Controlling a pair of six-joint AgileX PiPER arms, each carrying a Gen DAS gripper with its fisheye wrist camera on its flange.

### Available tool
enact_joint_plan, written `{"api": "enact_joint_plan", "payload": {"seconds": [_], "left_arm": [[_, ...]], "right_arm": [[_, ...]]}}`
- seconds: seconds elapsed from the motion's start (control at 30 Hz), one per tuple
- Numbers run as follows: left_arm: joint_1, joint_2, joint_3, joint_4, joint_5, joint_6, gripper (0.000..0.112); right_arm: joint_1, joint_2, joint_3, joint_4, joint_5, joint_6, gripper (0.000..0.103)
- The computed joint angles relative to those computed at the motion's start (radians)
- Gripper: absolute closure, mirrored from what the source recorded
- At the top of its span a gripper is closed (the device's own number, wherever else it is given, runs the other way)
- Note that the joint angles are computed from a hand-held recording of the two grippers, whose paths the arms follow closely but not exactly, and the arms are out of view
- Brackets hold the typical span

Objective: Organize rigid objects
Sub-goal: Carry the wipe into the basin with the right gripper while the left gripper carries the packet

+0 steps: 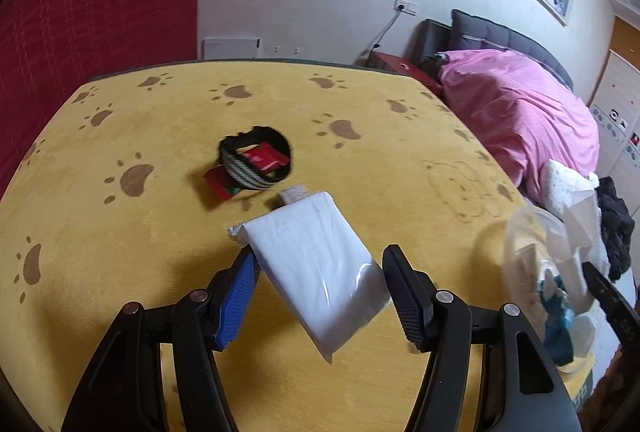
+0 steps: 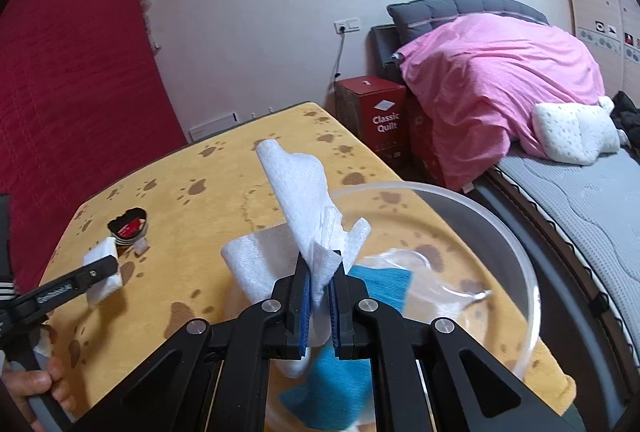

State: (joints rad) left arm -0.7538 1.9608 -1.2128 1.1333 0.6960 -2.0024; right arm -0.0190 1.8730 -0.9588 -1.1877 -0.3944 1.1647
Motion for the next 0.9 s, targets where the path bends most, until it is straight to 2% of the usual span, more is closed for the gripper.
{"api": "enact_joint_plan", "payload": {"seconds": [0.07,0.13,0.2,0.27,0.47,0.57,0.63,0.9], "left_arm": [[-0.007,0.006,-0.018,-0.009,-0.001,0.017,0.048],[-0.016,0.014,-0.038,-0.021,0.001,0.037,0.048],[-0.019,0.021,-0.056,-0.032,-0.005,0.055,0.048],[-0.025,0.029,-0.073,-0.041,-0.005,0.07,0.048],[-0.047,0.055,-0.13,-0.066,0.005,0.121,0.048],[-0.059,0.07,-0.165,-0.08,0.007,0.156,0.048],[-0.066,0.079,-0.186,-0.088,0.007,0.176,0.048],[-0.093,0.128,-0.292,-0.142,0.007,0.286,0.048]], "right_arm": [[-0.009,0.013,-0.008,-0.024,0.004,0.024,0.093],[-0.022,0.026,-0.018,-0.068,0.003,0.064,0.087],[-0.035,0.029,-0.015,-0.056,0.004,0.059,0.07],[-0.054,0.031,-0.013,-0.063,-0.013,0.075,0.063],[-0.086,0.027,-0.003,-0.022,-0.012,0.034,0.057],[-0.088,0.041,-0.019,-0.055,0.021,0.059,0.054],[-0.083,0.052,-0.027,-0.047,0.049,0.048,0.053],[-0.101,0.048,-0.027,-0.055,0.055,0.042,0.053]]}}
